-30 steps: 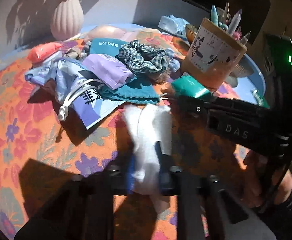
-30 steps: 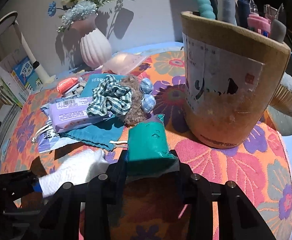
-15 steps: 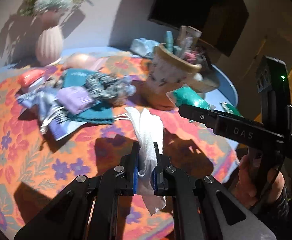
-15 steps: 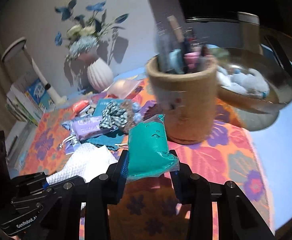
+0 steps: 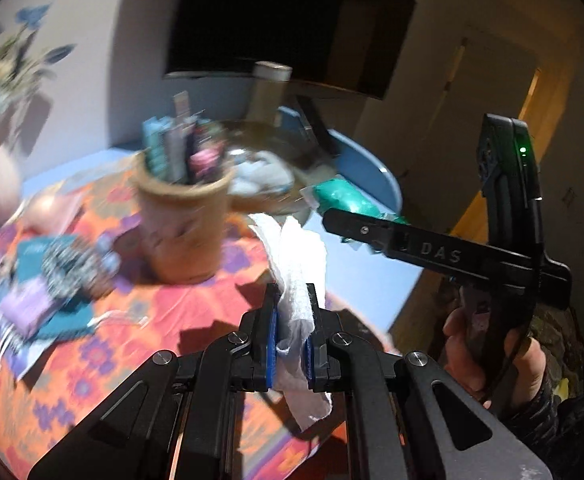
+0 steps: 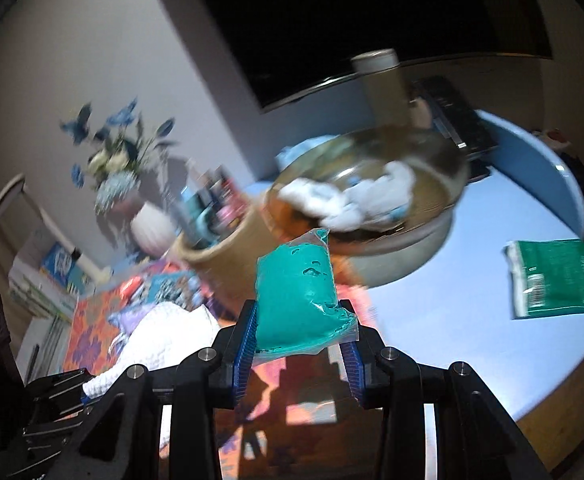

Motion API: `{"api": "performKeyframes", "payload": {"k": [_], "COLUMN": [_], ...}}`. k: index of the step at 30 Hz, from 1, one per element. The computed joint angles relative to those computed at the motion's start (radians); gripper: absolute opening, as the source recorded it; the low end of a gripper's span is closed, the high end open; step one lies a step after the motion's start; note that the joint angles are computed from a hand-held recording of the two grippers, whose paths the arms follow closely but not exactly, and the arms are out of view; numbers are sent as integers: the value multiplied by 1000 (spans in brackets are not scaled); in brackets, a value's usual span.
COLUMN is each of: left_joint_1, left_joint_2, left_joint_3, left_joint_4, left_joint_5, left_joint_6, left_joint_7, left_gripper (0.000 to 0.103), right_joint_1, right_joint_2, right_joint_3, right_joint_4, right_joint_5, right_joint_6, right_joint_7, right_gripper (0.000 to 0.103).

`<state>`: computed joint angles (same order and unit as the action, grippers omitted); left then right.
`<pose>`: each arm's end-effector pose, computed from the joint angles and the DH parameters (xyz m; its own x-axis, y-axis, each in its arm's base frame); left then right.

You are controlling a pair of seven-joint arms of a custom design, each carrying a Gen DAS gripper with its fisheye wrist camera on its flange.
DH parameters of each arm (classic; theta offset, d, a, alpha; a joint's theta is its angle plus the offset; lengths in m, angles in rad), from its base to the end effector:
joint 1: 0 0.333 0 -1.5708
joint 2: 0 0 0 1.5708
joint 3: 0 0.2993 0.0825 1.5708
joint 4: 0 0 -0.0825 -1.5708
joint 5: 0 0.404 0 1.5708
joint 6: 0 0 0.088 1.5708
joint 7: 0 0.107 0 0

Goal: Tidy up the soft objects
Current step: 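Carry the teal pouch and white towel over to the glass bowl, then release the teal pouch into the bowl while the left tool drops the towel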

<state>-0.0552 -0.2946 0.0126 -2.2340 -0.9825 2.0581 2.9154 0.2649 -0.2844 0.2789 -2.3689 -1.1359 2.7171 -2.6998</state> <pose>0.5049 -0.0656 0.5012 -0.8482 -0.4670 0.2499 -0.4781 0.4718 -0.7408 0.4202 0.2972 0.4560 -0.2894 -0.8675 -0.4047 -0.4976 0.4975 -0.7105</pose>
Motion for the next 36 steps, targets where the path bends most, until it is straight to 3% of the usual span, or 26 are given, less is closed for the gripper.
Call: {"api": "performKeyframes", "payload": {"k": [7, 13, 19, 25, 26, 27, 28, 30, 36], "left_joint_1": [-62, -103, -114, -107, -107, -110, -108, -92, -61], "left_joint_2": [11, 99, 239, 356, 369, 385, 401, 424, 399], "left_joint_3": [-51, -98, -145, -197, -205, -213, -218, -231, -242], "left_joint_4": [50, 186, 361, 470, 478, 489, 503, 527, 503], "left_joint_5": [-25, -22, 19, 94, 114, 151, 173, 157, 124], "left_joint_6": [32, 130, 224, 308, 330, 353, 357, 335, 298], "left_joint_7": [-31, -148, -299, -387, -405, -438, -462, -462, -419], "left_gripper": [7, 7, 7, 9, 11, 25, 40, 57, 60], "right_joint_1": [-68, -161, -241, -258, -252, -246, -236, -235, -227], "right_joint_2": [-145, -192, -158, -23, 4, 23, 50, 73, 47], "right_joint_3": [-2, 7, 4, -59, -75, -90, -111, -124, -128], "right_joint_4": [-107, -118, -66, 41, 58, 69, 82, 86, 45], "right_joint_5": [3, -14, -51, -35, -17, 2, 45, 59, 60], "right_joint_6": [6, 47, 80, 117, 127, 135, 144, 154, 156], "right_joint_7": [44, 57, 66, 1, -23, -46, -85, -89, -77], "right_gripper": [38, 38, 38, 38, 42, 49, 66, 71, 71]}}
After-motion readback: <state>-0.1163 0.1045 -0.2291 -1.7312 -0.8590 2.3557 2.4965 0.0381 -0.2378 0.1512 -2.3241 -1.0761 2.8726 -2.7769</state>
